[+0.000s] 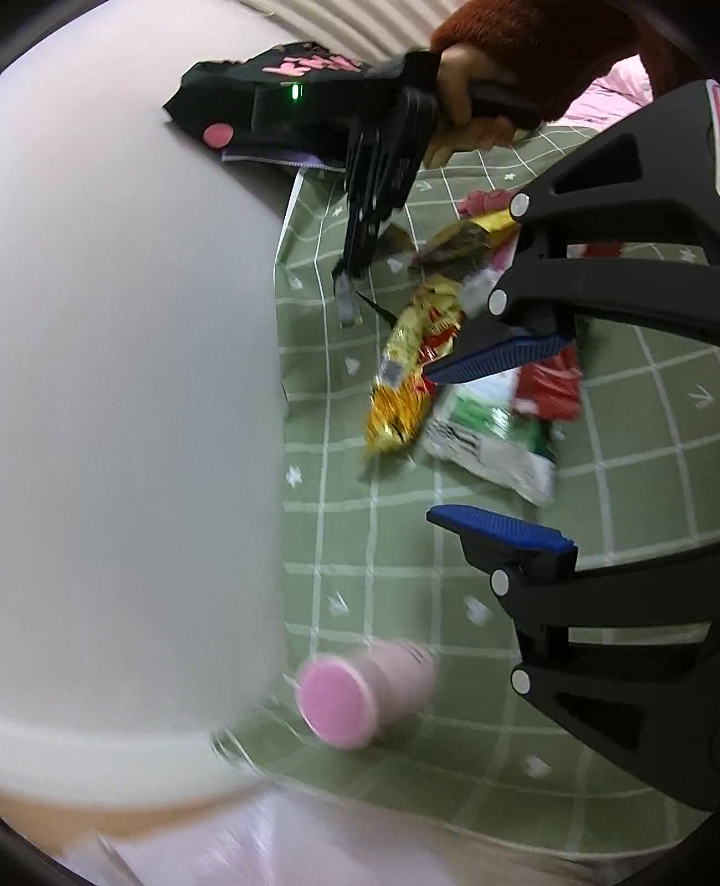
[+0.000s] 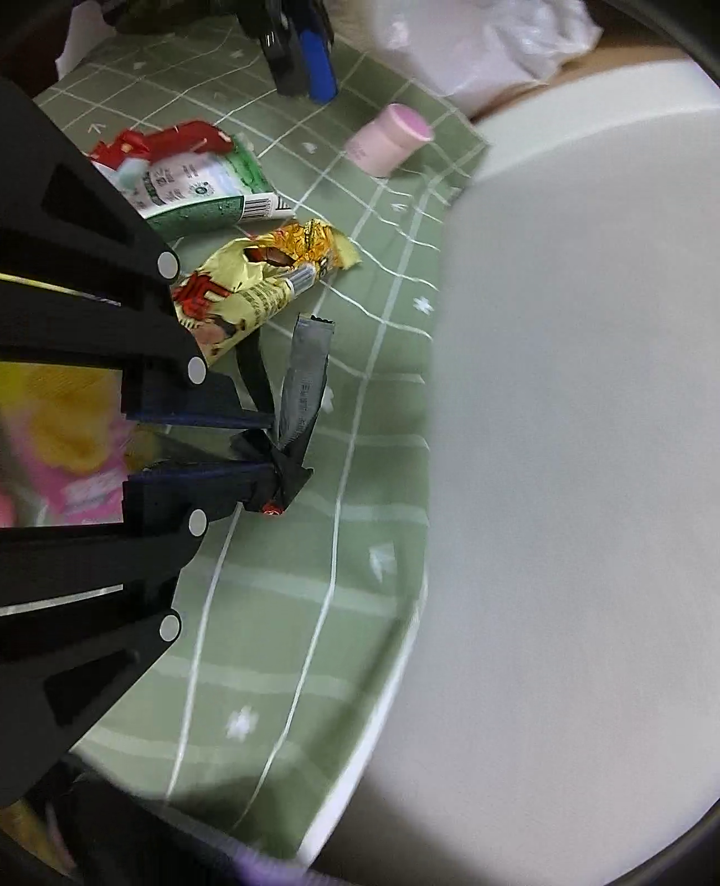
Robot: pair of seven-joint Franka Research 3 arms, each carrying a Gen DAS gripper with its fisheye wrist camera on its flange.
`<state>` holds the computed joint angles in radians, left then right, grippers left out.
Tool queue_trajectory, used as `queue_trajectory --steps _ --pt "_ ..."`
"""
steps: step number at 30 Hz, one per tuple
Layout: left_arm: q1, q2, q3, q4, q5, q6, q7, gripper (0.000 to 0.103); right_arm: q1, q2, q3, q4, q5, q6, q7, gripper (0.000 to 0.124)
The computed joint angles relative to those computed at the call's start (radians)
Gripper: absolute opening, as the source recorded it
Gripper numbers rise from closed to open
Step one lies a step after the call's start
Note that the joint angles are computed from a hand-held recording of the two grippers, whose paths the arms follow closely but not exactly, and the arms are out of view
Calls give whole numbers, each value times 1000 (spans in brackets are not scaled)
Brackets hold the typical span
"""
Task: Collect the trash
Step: 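Grasp the grey-black strap wrapper with the right gripper, then grasp the gold foil snack wrapper with the left gripper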
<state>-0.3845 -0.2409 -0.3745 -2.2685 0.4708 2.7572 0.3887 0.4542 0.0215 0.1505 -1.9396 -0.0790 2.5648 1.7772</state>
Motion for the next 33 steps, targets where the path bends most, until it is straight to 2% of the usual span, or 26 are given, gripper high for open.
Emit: queue_trajectory --steps 3,7,10,13,16,20,22,25,26,30,32,33 --pt "-14 86 22 78 -17 16 109 44 -20 -89 -9 -69 -25 12 49 12" --pt "-37 213 52 201 -124 18 320 44 -64 -187 3 -149 -45 3 112 12" --pt "-39 304 54 308 -153 -47 416 44 -91 -264 13 -222 -27 -3 129 12" --pt "-50 367 60 384 -141 -123 434 44 -114 -327 30 -281 -12 -10 150 12" --pt "-47 364 58 367 -190 -125 443 44 -141 -380 56 -326 -23 -18 181 12" --pt "-45 298 51 265 -269 -62 409 44 -153 -417 68 -362 -3 -23 199 13" --pt "-44 255 41 197 -387 0 442 44 -155 -419 75 -370 5 -18 206 12" --pt "-62 218 35 143 -500 59 520 44 -149 -424 78 -381 20 -6 201 12" --pt "-68 211 36 138 -515 64 549 44 -147 -424 81 -386 24 -2 201 12" --pt "-61 206 42 171 -363 4 497 44 -140 -429 88 -401 37 14 205 12" --pt "-58 211 52 178 -420 -1 504 45 -139 -436 92 -408 38 19 210 12" --pt "-58 218 59 183 -502 -1 525 46 -140 -443 97 -412 35 19 215 12"
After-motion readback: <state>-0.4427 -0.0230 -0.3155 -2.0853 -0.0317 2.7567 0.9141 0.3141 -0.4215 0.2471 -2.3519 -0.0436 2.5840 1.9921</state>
